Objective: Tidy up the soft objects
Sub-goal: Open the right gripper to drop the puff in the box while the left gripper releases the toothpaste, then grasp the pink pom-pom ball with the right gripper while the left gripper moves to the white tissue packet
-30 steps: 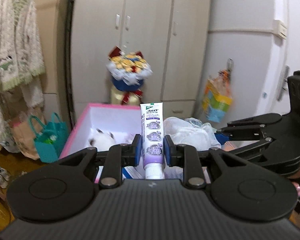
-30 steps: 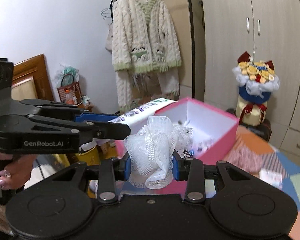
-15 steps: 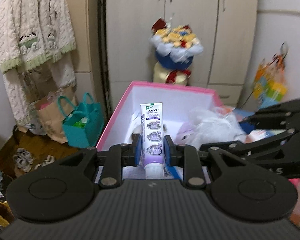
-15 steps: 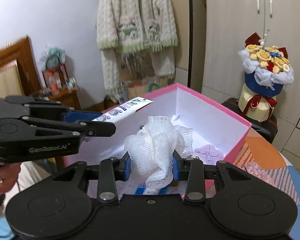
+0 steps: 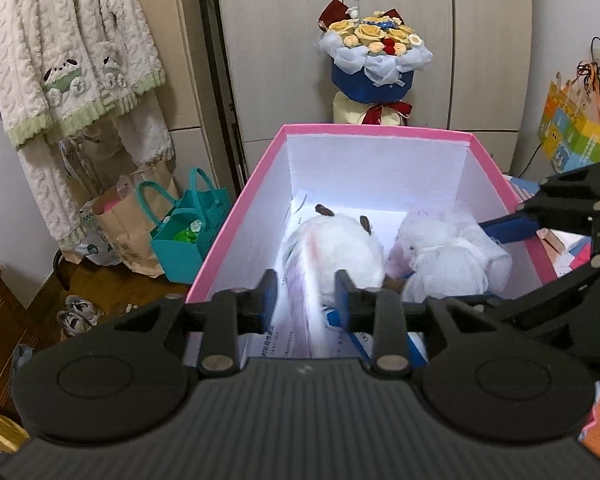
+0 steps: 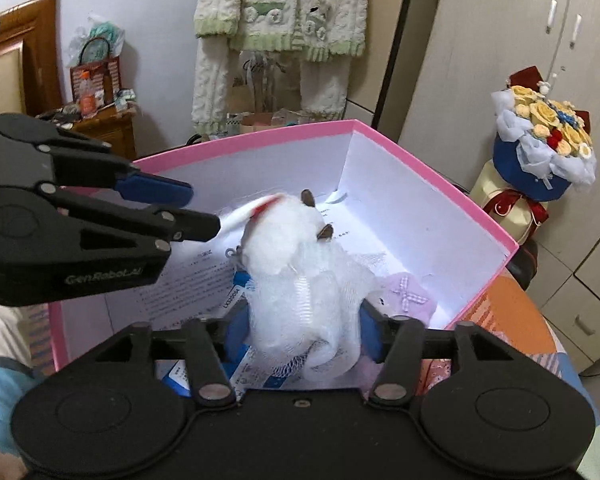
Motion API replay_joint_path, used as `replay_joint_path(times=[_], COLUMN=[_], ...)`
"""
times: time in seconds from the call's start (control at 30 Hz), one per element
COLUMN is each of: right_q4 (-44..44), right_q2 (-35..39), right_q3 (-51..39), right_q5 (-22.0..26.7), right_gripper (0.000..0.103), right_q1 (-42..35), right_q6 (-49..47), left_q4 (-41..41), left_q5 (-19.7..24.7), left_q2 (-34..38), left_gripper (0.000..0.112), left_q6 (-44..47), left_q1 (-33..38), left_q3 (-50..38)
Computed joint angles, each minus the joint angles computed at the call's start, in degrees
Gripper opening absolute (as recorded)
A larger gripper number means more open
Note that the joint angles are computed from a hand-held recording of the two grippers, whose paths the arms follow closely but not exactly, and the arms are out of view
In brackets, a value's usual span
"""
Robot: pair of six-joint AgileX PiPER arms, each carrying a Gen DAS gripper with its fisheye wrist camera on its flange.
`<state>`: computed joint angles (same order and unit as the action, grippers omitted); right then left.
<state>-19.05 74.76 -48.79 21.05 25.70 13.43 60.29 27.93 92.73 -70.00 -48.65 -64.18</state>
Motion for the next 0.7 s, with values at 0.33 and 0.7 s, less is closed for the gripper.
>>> replay_joint_path(times=[0.33,0.7], right_q4=[5.76,14.94], right_q2=[-15.12,-37.33], right_q3=[3.78,4.42], right_q5=[3.34,22.57], right_gripper=[0.075,0.081], right_q1=[0.72,-0.76], right_q6=[-1.94,-4.43], left_q4=[-13.34,-34.05], left_q5=[-1.68,5.37], left_q2=[-12.95,-27.08], left_gripper=[0.057,0.074], left_q6=[13.15,36.02], left_q1=[-0.82,-7.83], left_q3=[4.95,5.04])
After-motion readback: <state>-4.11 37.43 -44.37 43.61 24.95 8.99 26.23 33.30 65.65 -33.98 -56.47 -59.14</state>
